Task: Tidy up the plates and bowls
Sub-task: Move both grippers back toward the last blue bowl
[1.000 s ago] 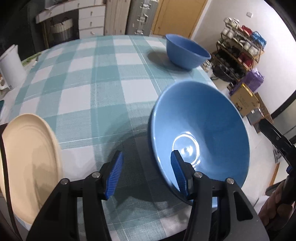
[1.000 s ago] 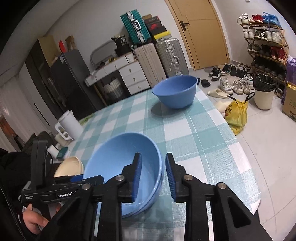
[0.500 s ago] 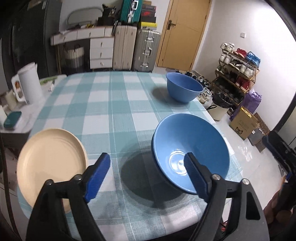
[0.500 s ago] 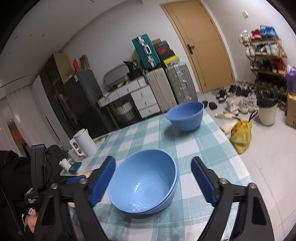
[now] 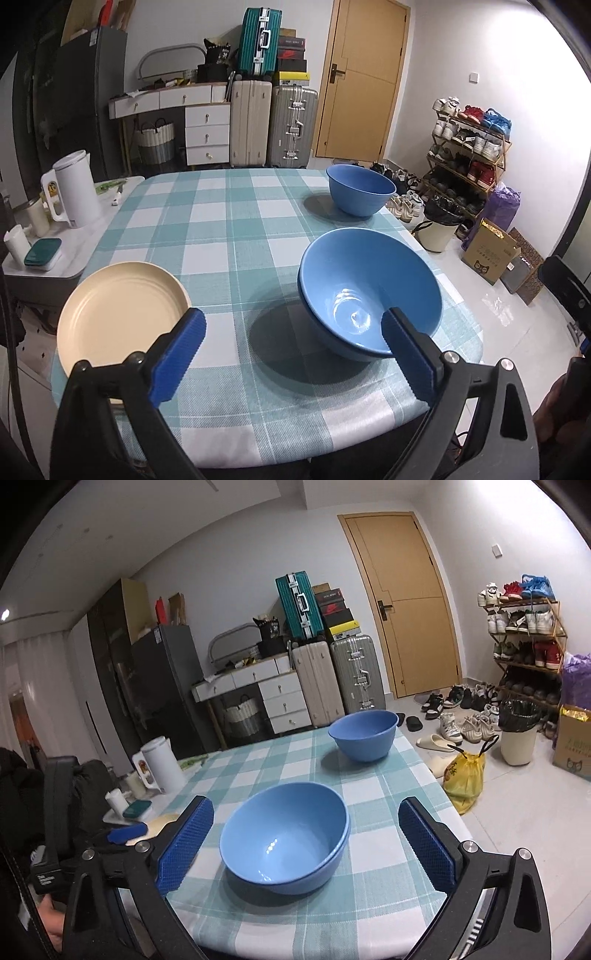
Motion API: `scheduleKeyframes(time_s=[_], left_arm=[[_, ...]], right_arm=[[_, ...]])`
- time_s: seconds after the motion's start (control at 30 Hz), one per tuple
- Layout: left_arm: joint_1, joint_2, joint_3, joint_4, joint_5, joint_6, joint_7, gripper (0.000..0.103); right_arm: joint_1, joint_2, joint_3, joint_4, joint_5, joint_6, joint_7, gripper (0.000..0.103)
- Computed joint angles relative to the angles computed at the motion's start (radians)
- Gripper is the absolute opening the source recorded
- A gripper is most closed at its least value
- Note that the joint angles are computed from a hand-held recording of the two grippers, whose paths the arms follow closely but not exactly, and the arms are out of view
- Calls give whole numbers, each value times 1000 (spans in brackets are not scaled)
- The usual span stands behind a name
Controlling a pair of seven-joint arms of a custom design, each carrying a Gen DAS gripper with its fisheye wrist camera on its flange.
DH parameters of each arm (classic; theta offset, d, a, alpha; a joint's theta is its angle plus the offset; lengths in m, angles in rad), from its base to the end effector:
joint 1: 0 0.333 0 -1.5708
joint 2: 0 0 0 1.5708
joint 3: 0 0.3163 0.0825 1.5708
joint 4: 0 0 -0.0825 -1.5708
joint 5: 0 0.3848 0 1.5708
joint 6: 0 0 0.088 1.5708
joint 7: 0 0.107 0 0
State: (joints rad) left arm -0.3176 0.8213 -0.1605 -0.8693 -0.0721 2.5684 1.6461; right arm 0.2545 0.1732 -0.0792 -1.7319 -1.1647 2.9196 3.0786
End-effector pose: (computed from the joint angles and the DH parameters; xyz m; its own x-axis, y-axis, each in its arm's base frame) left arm 0.7534 -0.3168 0.5271 -0.4467 -0.8852 0.1301 -0.6070 0.1930 -0.7709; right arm 0.6305 0.1738 0.5642 -0.1478 -0.9633 -0.2242 -0.3736 0.2643 -0.8892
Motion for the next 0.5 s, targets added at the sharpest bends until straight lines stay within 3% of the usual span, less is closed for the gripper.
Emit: scheduleKeyframes(time_s=[0.2, 0.5], left_arm=[[10, -72, -9, -137, -6, 77, 28, 97], [13, -91, -21, -170, -27, 41, 58, 97]], right_arm=[[14, 6, 13, -3, 35, -9, -67, 102], [23, 22, 6, -1, 121, 16, -138, 102]])
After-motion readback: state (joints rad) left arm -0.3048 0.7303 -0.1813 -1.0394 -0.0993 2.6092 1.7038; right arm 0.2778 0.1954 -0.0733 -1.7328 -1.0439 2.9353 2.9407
